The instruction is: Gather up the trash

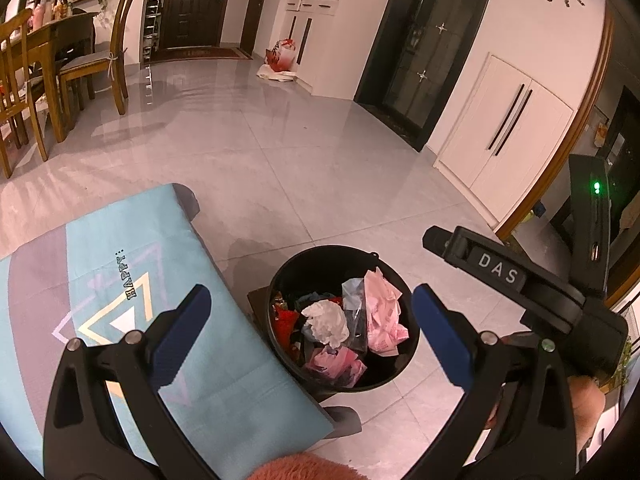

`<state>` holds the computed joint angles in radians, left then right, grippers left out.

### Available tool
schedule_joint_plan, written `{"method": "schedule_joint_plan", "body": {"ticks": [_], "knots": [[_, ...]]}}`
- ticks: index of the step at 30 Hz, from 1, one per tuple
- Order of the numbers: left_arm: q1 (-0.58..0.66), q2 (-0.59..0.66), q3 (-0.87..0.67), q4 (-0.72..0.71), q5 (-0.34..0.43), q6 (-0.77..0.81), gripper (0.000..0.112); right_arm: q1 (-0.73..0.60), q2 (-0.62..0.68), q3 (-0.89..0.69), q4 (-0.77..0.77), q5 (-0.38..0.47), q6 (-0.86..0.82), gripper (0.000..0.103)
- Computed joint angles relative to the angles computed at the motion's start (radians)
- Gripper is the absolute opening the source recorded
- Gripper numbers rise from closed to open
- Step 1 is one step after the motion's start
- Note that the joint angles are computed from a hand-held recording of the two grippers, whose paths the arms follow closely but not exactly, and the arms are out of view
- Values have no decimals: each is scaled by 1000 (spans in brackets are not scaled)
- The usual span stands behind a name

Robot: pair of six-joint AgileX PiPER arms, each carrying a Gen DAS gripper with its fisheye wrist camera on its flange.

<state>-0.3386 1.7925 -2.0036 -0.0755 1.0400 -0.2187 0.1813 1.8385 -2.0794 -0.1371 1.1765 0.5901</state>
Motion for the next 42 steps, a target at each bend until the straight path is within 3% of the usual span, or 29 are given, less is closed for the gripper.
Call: {"method": "schedule_joint_plan", "body": {"ticks": [42], "knots": [[-14,6,-3,-16,19,4,100,2,-6,41,-22,-6,14,98]]}}
